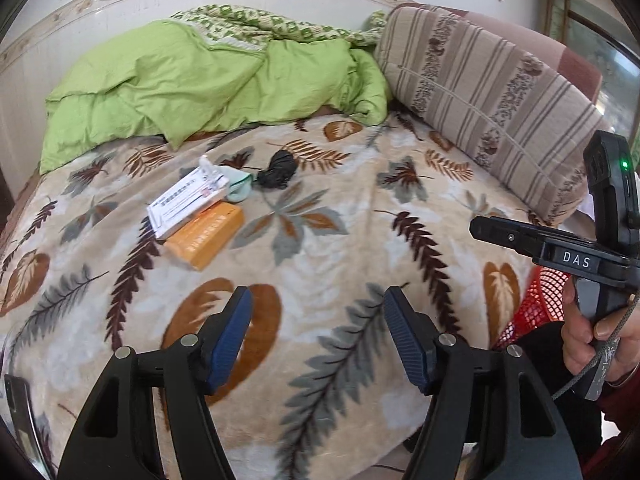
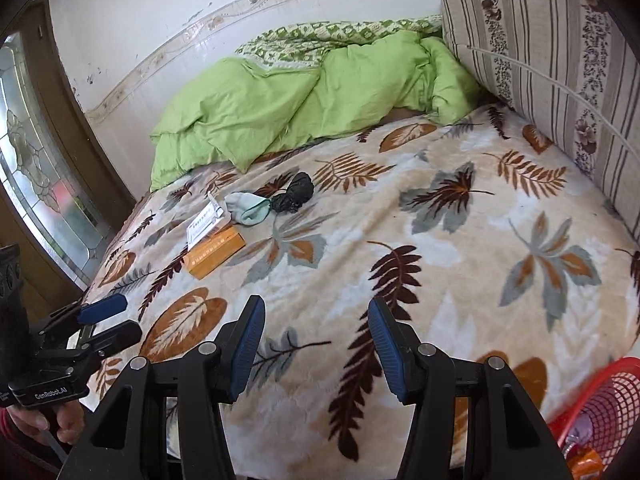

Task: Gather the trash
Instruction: 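Move both tools back to the trash pile on the bed, then grasp the orange ointment box with the left gripper while the right grasps the black plastic bag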

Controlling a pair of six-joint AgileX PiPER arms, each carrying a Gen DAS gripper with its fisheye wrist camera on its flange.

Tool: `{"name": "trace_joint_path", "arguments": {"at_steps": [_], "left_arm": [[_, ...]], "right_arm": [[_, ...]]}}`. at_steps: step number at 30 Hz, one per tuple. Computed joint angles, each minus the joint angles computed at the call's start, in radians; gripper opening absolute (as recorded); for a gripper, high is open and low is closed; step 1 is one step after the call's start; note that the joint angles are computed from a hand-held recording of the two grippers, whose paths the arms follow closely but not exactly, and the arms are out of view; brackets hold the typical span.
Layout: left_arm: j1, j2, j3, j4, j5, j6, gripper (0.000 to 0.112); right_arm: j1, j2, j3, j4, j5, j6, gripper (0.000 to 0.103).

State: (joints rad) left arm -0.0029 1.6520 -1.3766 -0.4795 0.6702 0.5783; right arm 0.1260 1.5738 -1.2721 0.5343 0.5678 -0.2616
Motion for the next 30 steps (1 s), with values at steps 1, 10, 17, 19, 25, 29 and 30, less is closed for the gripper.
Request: {"name": "trace_joint_path", "arguments": {"at_steps": [1, 10, 17, 19, 25, 29, 30], "left_arm": [[-0.002, 0.023, -0.022, 0.012, -0.004, -0.010, 0.067], [0.016, 0.033, -0.054, 0.085, 0.010, -0.083, 0.067], [0.070, 0.121, -0.159, 0.115, 0.033, -0.120, 0.069], [0.078, 0.167, -0.215, 0.152, 0.041, -0.156, 0.069], [0.107, 0.394, -0.504, 0.126, 0.185, -0.139, 0.069], [0.091, 0.537, -0.678, 0.168, 0.282, -0.158, 0.069], [0.087, 0.560, -0.706, 0.190, 0.290, -0.172, 0.069]], "right_arm": [[0.001, 0.013, -0.008, 0.000, -0.003, 0.003, 0.057], [-0.046, 0.067, 0.000, 0.087, -0.031, -0.053, 0.058], [-0.047, 0.060, 0.019, 0.112, -0.048, -0.070, 0.059], [-0.047, 0.064, 0.018, 0.121, -0.047, -0.073, 0.059], [-0.037, 0.085, -0.002, 0.096, -0.043, -0.044, 0.059], [-0.030, 0.087, -0.004, 0.059, -0.051, -0.019, 0.059], [-0.031, 0.087, -0.003, 0.059, -0.050, -0.020, 0.059]]}}
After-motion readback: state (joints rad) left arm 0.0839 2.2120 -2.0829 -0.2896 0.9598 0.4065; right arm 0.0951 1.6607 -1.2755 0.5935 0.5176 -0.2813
